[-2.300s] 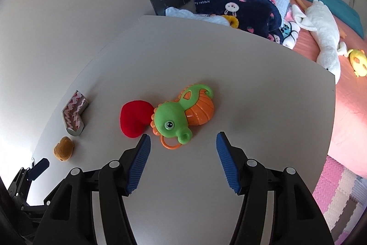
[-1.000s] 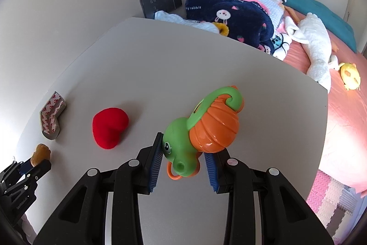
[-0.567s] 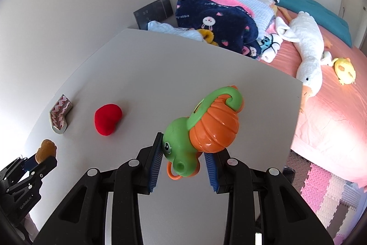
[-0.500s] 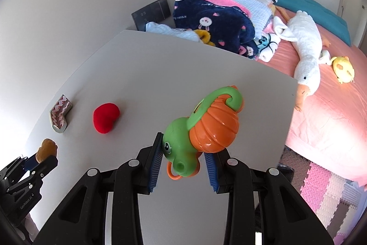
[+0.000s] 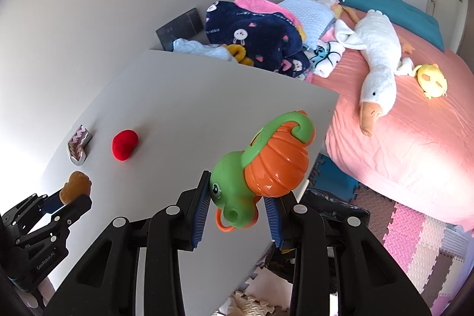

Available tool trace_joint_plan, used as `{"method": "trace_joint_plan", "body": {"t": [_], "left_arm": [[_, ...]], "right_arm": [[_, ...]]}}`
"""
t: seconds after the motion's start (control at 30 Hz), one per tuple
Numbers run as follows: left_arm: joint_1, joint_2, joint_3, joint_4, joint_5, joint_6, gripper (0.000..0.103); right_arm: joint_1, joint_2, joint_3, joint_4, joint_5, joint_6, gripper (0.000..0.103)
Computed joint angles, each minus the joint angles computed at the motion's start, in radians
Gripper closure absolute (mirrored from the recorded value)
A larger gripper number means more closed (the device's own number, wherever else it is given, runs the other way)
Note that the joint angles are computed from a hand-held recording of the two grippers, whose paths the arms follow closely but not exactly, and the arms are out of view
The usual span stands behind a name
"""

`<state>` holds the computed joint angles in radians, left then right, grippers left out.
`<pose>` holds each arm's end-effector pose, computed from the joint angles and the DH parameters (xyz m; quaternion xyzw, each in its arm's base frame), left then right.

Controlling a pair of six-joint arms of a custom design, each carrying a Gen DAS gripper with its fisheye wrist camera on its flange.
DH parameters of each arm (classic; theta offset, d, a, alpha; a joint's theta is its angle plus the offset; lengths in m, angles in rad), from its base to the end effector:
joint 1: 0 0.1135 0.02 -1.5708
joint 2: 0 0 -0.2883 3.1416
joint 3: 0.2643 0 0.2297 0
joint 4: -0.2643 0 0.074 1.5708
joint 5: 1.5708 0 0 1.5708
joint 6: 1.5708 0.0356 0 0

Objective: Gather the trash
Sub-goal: 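Carry the teddy and turtle toy toward the black bin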

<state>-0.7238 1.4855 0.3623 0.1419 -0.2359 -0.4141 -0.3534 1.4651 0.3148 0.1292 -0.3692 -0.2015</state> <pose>0.1598 -0.1301 0.1366 0.1128 0.9441 -0.0606 0.3037 0.1835 -0.0540 0.1309 0.0221 0.9472 0.0968 0.3050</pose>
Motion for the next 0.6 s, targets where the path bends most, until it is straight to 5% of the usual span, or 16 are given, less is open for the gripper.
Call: {"method": "trace_joint_plan", "body": {"t": [0.6], "left_arm": [[-0.241, 0.165, 0.219, -0.057, -0.062, -0.062, 0.066]], "right_arm": [[-0.438, 0.032, 0.099, -0.190, -0.172, -0.307, 0.067]]}}
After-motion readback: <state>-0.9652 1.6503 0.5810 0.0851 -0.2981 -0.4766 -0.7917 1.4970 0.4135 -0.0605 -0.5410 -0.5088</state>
